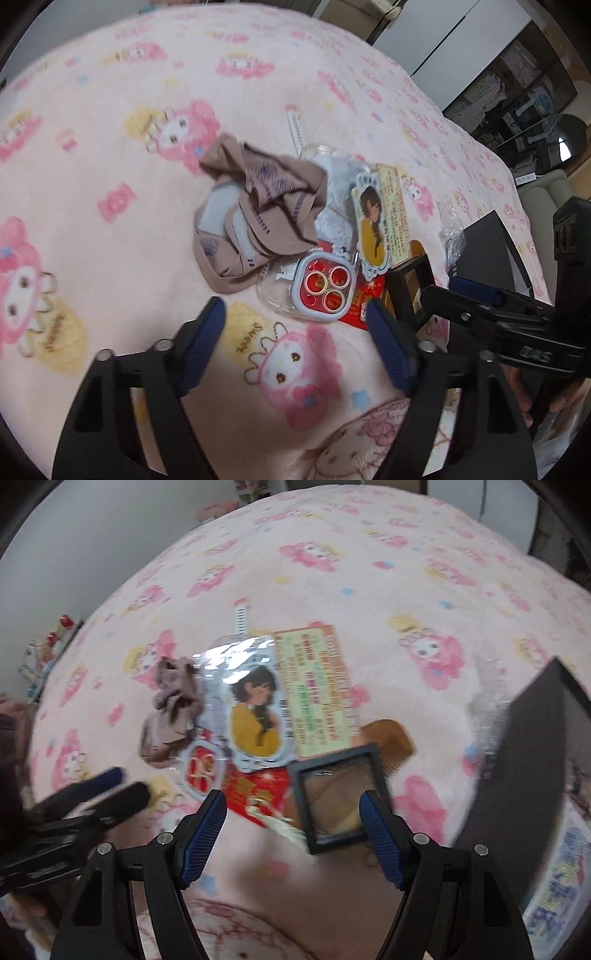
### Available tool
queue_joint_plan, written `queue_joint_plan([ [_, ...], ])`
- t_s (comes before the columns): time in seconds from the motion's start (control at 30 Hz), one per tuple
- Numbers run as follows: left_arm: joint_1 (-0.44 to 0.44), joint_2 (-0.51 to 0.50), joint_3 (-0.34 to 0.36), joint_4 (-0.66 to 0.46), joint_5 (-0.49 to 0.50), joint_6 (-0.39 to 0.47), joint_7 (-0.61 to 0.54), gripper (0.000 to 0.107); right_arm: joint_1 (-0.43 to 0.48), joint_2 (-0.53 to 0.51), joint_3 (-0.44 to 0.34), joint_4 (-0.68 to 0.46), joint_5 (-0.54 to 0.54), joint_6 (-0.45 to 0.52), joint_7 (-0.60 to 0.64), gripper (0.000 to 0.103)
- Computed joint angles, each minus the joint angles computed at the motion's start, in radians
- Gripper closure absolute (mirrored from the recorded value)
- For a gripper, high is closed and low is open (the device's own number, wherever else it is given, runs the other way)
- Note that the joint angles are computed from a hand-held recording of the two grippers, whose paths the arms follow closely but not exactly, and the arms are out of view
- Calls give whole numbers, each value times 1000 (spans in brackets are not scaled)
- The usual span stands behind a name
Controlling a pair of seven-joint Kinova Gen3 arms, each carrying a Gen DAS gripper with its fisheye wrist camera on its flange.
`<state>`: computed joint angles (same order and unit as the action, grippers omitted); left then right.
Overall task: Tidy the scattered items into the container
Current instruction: 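Move the left gripper toward the clear phone case among the items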
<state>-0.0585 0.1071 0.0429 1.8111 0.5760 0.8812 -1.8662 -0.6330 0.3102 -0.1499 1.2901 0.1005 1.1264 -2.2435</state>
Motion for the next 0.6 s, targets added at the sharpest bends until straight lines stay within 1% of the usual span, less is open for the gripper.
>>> queue_joint_plan([
  [0.03, -5, 13, 0, 2, 20, 4, -11, 40, 25, 5, -12, 0, -40, -15, 37, 32],
  [0.07, -10, 22, 1, 3, 35, 9, -20, 42, 39, 12, -21, -5, -68, -20, 68, 34],
  [0.1, -21, 37, 2, 8, 66, 15, -41, 44, 43, 24, -25, -16, -81, -14, 93, 41],
  [0.13, -29, 49, 3, 9, 85, 22, -51, 45, 36, 37, -24, -33, -81, 1, 103, 46],
  [0.17, -37, 63, 5, 8, 106, 30, -60, 45, 28, 48, -19, -45, -76, 14, 107, 49],
  [0.2, -47, 76, 8, 11, 131, 37, -74, 45, 21, 56, -15, -53, -72, 22, 109, 55],
  [0.23, -56, 94, 11, 13, 155, 42, -82, 45, 19, 63, -14, -57, -76, 26, 115, 58],
  [0.37, -81, 123, 16, 37, 237, 16, -99, 44, 16, 73, -2, -57, -82, 20, 111, 59],
  [0.4, -102, 132, 34, 42, 262, 14, -104, 44, 22, 76, -3, -59, -89, 22, 117, 59],
  [0.43, -104, 134, 36, 45, 270, 11, -103, 47, 26, 79, -3, -59, -97, 21, 121, 59],
  [0.47, -87, 128, 22, 47, 262, 3, -88, 51, 26, 82, -2, -63, -98, 23, 123, 59],
  [0.53, -94, 113, 20, 55, 269, 4, -92, 72, 19, 89, 1, -77, -92, 38, 123, 59],
  [0.6, -127, 104, 18, 72, 320, 35, -145, 72, 20, 92, -1, -85, -101, 39, 126, 59],
])
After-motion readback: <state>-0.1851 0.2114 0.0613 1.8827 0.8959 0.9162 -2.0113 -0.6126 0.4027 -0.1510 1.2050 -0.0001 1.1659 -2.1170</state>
